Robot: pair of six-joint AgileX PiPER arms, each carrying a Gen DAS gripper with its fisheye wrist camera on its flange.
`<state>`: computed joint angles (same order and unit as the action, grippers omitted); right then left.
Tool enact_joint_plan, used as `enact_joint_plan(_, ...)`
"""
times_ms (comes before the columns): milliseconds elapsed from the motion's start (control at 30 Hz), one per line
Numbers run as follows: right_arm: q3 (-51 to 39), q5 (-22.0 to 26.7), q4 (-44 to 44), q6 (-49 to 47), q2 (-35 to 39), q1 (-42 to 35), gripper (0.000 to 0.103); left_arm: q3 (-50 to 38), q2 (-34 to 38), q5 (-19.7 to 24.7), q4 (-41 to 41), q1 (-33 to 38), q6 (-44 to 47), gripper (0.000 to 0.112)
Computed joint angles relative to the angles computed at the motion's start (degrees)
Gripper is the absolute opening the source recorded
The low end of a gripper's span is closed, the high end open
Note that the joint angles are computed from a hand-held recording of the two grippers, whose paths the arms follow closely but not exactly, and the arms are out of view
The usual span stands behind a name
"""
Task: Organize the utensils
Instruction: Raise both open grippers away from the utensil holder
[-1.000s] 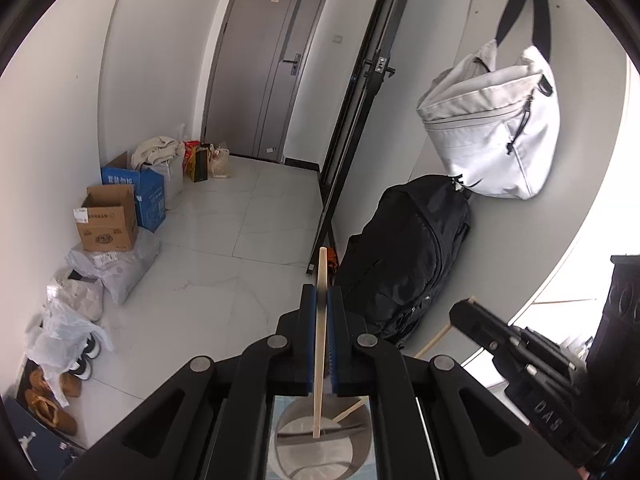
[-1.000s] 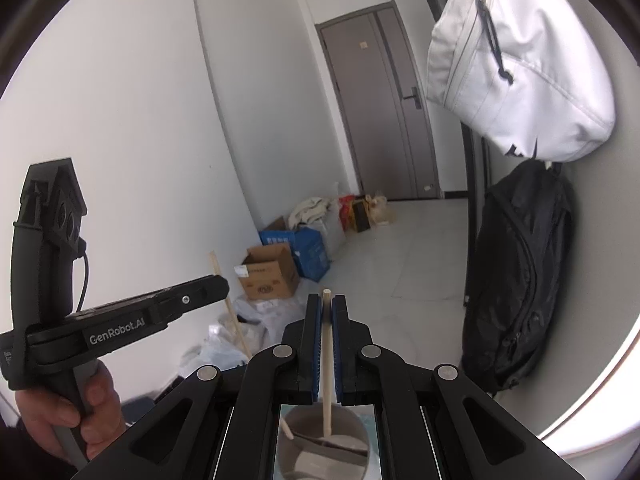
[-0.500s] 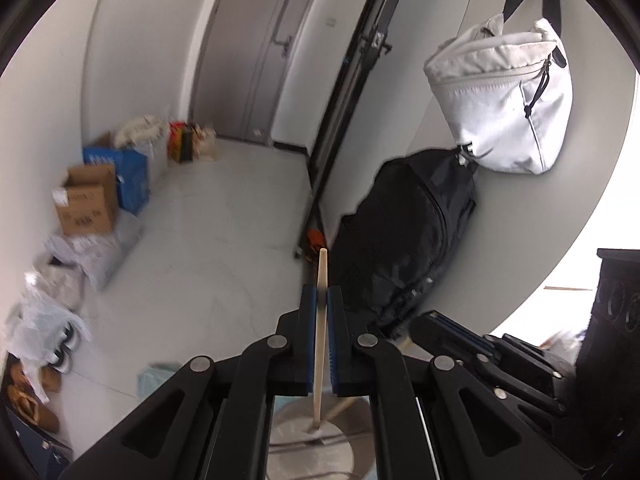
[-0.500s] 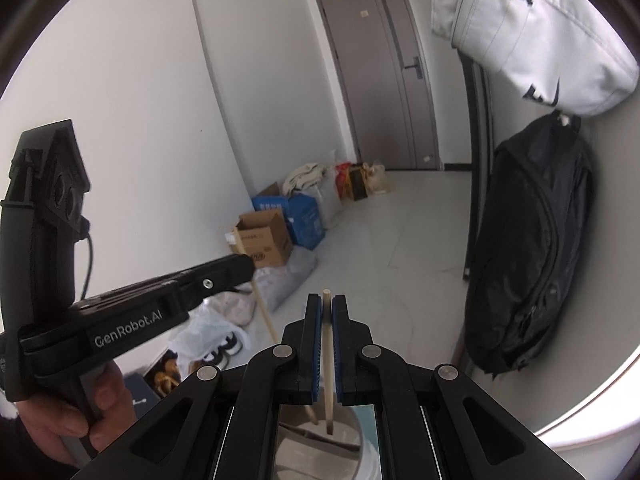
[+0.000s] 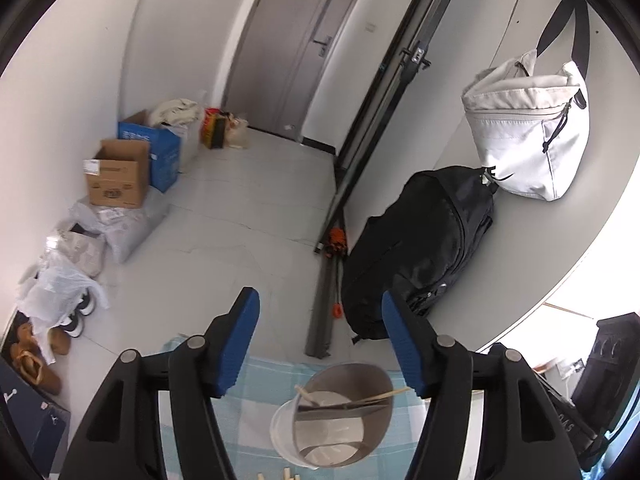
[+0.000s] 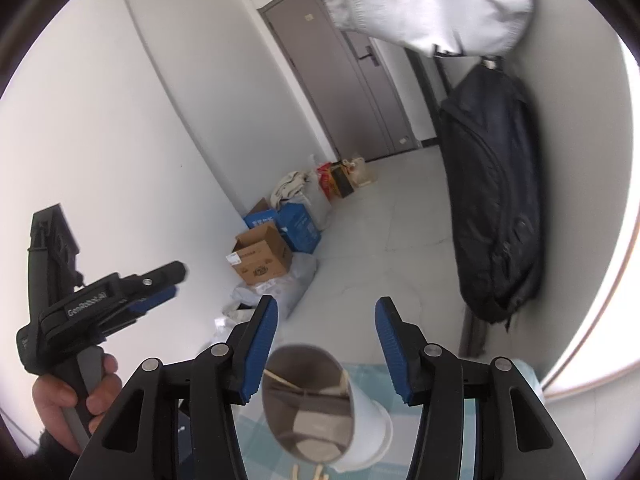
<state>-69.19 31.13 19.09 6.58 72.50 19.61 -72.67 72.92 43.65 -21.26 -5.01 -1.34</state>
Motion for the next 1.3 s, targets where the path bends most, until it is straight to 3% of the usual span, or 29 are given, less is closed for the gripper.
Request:
enact_joint_plan(200, 2.12, 0.29, -5.02, 4.61, -5.19, 1.87, 0.062, 0.74, -3.52, 0.81, 9.13, -4.28, -8.71, 0.060)
enact_joint_plan(367, 4.26, -0.20, -14.19, 13.26, -9.26, 7.06, 0.070, 2.72, -8.16, 0.88, 17.91, -8.85, -16.55, 0.075)
enact_joint_plan(633, 6.38, 1.51, -25.18, 24.93, -13.80, 14.31, 0.079, 4.86, -13.24, 2.77, 27.83, -14.37, -24.70, 0.075)
enact_joint_plan(1067, 18.18, 2.50, -42.46, 44.66, -17.78, 26.57, 0.090, 18.15, -21.78, 1.73, 33.46, -18.53, -31.27, 0.077)
enact_joint_plan(1300, 26.21, -1.17, -40.80, 45.04, -15.60, 27.45, 0.090, 27.08, -23.39, -2.30, 29.81, -15.20, -29.45, 0.077)
